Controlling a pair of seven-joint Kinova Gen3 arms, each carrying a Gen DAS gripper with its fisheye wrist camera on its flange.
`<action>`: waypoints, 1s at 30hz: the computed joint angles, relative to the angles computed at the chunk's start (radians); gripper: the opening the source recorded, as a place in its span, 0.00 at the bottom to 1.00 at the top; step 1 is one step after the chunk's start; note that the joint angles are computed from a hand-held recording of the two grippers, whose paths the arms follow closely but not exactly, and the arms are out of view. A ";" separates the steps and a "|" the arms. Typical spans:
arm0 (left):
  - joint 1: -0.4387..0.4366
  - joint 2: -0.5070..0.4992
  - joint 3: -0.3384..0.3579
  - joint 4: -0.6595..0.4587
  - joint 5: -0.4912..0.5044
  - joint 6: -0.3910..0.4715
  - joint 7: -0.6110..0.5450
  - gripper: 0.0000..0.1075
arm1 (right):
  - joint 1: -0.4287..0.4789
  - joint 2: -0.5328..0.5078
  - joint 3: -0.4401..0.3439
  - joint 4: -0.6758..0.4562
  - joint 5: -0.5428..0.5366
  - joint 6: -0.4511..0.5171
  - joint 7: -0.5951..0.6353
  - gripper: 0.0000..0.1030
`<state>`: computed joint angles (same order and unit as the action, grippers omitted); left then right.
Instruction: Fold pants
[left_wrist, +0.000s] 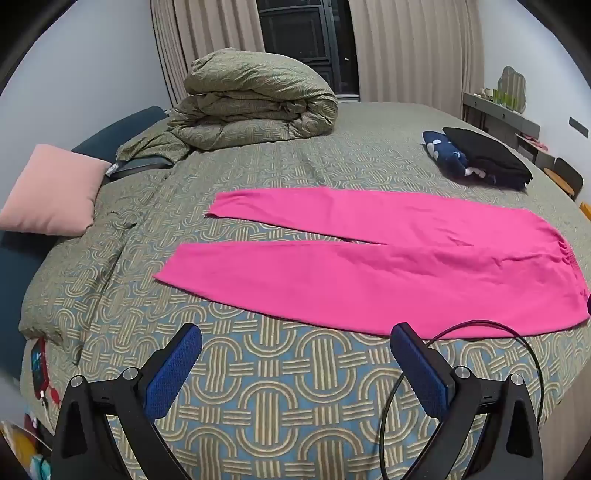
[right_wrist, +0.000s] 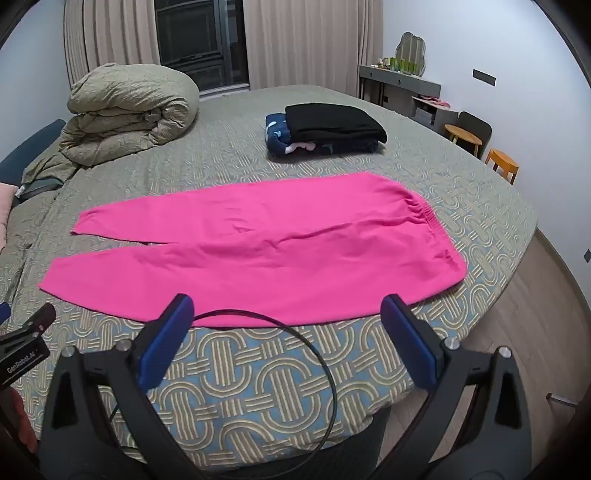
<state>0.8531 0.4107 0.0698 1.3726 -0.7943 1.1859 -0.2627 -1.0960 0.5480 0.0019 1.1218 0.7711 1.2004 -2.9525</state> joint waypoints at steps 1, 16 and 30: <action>0.002 0.000 0.000 0.001 -0.003 0.002 0.001 0.96 | 0.002 0.001 -0.001 0.000 -0.001 0.000 0.003 0.98; 0.003 0.026 -0.010 -0.015 -0.003 -0.015 -0.025 0.96 | 0.021 0.024 0.003 -0.021 -0.038 -0.008 0.024 0.98; -0.027 0.013 -0.007 0.021 0.039 -0.085 -0.041 0.96 | 0.034 0.027 0.010 -0.014 -0.065 -0.019 0.025 0.98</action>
<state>0.8260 0.4239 0.0628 1.3932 -0.7548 1.1004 -0.3038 -1.0624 0.5754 0.0119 1.1082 0.7064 1.1810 -2.9276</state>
